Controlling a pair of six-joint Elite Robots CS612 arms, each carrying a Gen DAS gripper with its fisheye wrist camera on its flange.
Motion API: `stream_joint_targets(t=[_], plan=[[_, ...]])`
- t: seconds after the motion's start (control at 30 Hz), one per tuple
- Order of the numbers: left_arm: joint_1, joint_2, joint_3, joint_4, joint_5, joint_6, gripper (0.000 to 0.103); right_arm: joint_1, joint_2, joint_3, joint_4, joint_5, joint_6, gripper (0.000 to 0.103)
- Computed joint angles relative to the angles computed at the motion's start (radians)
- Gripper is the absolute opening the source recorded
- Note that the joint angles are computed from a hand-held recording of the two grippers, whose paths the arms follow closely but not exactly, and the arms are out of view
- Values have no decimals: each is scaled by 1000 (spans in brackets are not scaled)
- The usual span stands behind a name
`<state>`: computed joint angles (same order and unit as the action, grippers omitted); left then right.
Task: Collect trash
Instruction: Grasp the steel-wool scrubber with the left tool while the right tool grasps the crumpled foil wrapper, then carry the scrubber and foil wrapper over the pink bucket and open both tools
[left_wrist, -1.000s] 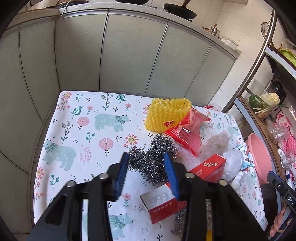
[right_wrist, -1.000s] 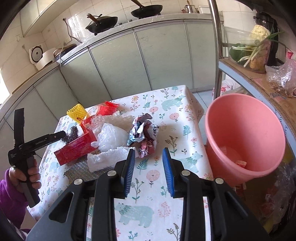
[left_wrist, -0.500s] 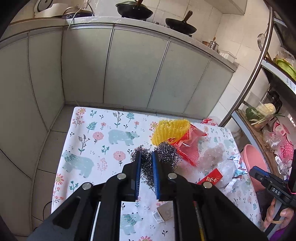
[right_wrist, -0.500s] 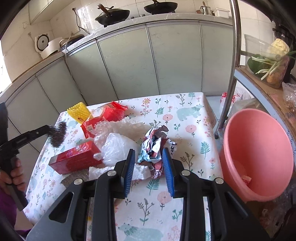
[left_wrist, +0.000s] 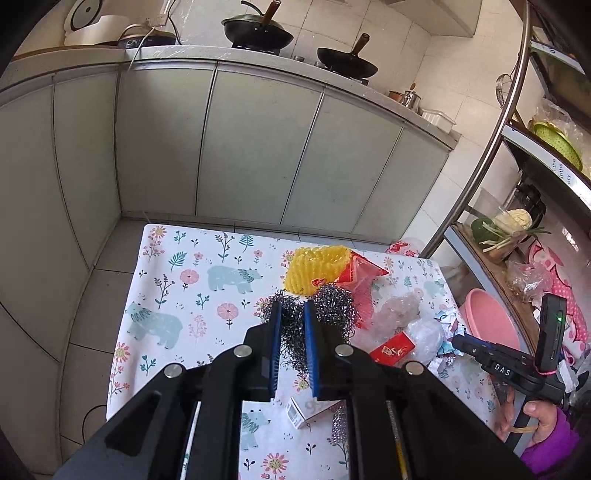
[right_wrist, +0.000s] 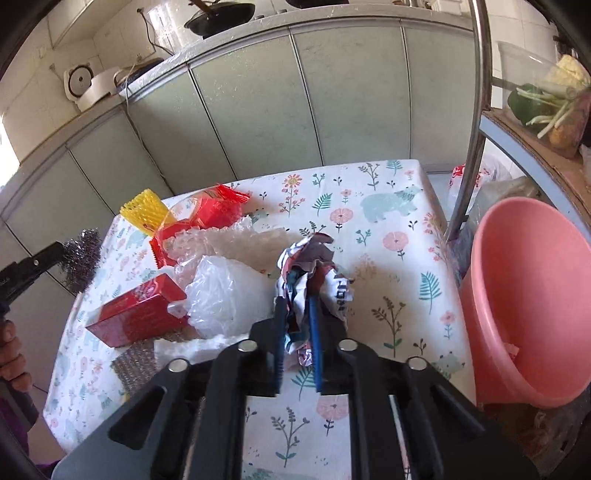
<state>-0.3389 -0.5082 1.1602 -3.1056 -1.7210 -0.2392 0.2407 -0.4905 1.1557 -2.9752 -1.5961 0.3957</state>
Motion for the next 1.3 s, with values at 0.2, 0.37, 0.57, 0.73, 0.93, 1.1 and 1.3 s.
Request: stream_joint_targets(t=[0.2, 0.37, 0.57, 0.73, 0.93, 1.1, 1.3], plan=[[-7, -16, 23, -42, -8, 7, 11, 1, -37, 70, -112, -4, 5, 4], [-15, -34, 49, -75, -18, 28, 11, 3, -72, 128, -200, -2, 1, 4], [-27, -50, 68, -101, -35, 55, 11, 7, -101, 184, -270, -6, -3, 4], [-41, -61, 80, -124, -53, 72, 11, 11, -117, 219, -318, -22, -5, 4], [-59, -67, 83, -150, -82, 92, 11, 12, -135, 253, -365, -52, -13, 4], [-76, -67, 78, -156, -108, 108, 11, 7, -152, 288, -398, -78, -1, 4], [-99, -60, 56, -150, -139, 140, 11, -4, -170, 329, -432, -127, 24, 4]])
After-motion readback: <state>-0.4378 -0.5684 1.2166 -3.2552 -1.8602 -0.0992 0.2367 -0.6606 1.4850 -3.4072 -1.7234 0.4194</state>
